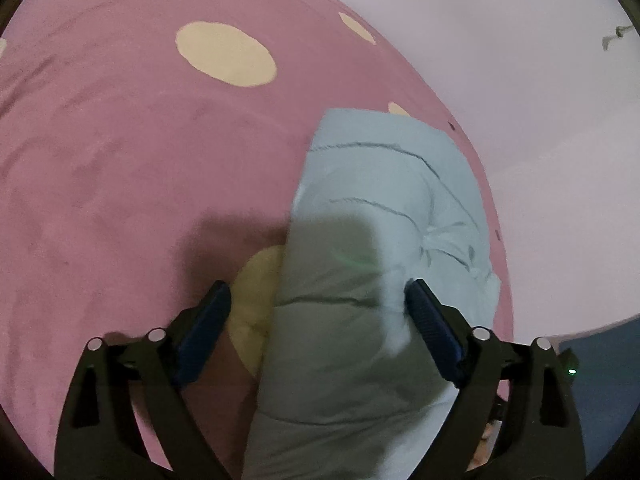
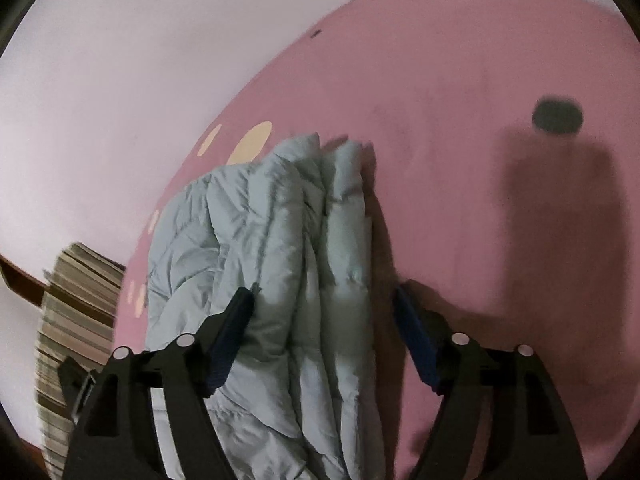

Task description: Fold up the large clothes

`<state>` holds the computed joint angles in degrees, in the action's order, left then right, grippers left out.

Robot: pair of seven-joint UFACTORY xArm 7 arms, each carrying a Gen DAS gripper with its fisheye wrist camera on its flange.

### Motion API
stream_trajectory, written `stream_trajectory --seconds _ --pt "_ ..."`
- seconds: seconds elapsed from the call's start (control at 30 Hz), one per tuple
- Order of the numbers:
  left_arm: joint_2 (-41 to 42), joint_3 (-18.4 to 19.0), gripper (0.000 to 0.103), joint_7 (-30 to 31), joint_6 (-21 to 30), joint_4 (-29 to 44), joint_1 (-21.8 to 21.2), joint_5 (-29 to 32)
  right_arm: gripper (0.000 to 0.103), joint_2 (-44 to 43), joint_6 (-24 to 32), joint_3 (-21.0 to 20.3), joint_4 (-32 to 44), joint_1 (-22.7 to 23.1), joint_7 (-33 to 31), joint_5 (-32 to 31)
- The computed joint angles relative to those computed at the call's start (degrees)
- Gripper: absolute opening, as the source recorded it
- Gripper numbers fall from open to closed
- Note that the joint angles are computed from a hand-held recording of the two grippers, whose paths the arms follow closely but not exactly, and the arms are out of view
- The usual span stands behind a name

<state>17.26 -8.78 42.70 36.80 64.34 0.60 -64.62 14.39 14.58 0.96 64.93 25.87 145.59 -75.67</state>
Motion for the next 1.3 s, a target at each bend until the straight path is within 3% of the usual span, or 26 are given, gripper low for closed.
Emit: stream_trajectory --seconds 0.07,0.17,0.23,0.37,0.47,0.57,0.77,0.9,1.1,1.3 --pt "0.39 -0.21 0.091 -0.04 0.7 0.28 0.16 -0.64 0.073 -0.06 0.2 -0.18 -0.2 0.6 3.0 -2.76" --pt "0.27 -0.65 0.09 1.22 0.23 -0.16 -0.4 -1.09 0.074 0.73 0.78 0.63 0.62 0.88 2.3 -2.91" --pt "0.17 -0.84 0.081 2.35 0.77 -0.6 -0.54 -1.24 0.072 1.79 0.93 1.06 1.91 0.99 0.2 -1.41" --pt "-0.04 -0.81 0.069 3.25 1.15 -1.1 -0.99 -1.93 0.051 3.53 -0.97 -0.08 3.71 1.77 0.87 -1.94" --pt "-0.43 -0.73 0.059 4.22 1.02 -1.47 -1.22 -2.1 0.04 4.83 -4.02 -1.97 5.04 2.51 7.46 -7.34" --pt "-1.78 -0.72 0.05 5.15 0.06 -2.62 -1.84 -2.31 0.032 4.95 -3.56 -1.33 5.64 2.46 11.1 -10.51" --pt "-4.23 -0.25 0.037 5.74 -1.18 -3.96 -3.11 -2.2 0.025 6.1 1.76 0.28 8.23 3.32 3.55 -5.55" --pt "-4.96 0.17 0.034 5.65 -1.88 -3.96 -3.82 -2.67 0.023 6.82 2.53 -0.27 10.18 4.27 1.35 -4.52" --pt "-7.05 1.74 0.033 6.87 -1.25 -4.3 -3.02 -4.14 0.023 11.26 0.81 -2.01 17.33 5.2 -4.39 -1.58" --pt "-5.91 3.56 0.033 7.46 -1.21 -0.61 -0.85 -3.64 0.023 20.24 -2.03 -2.7 30.16 4.71 -16.76 7.35"
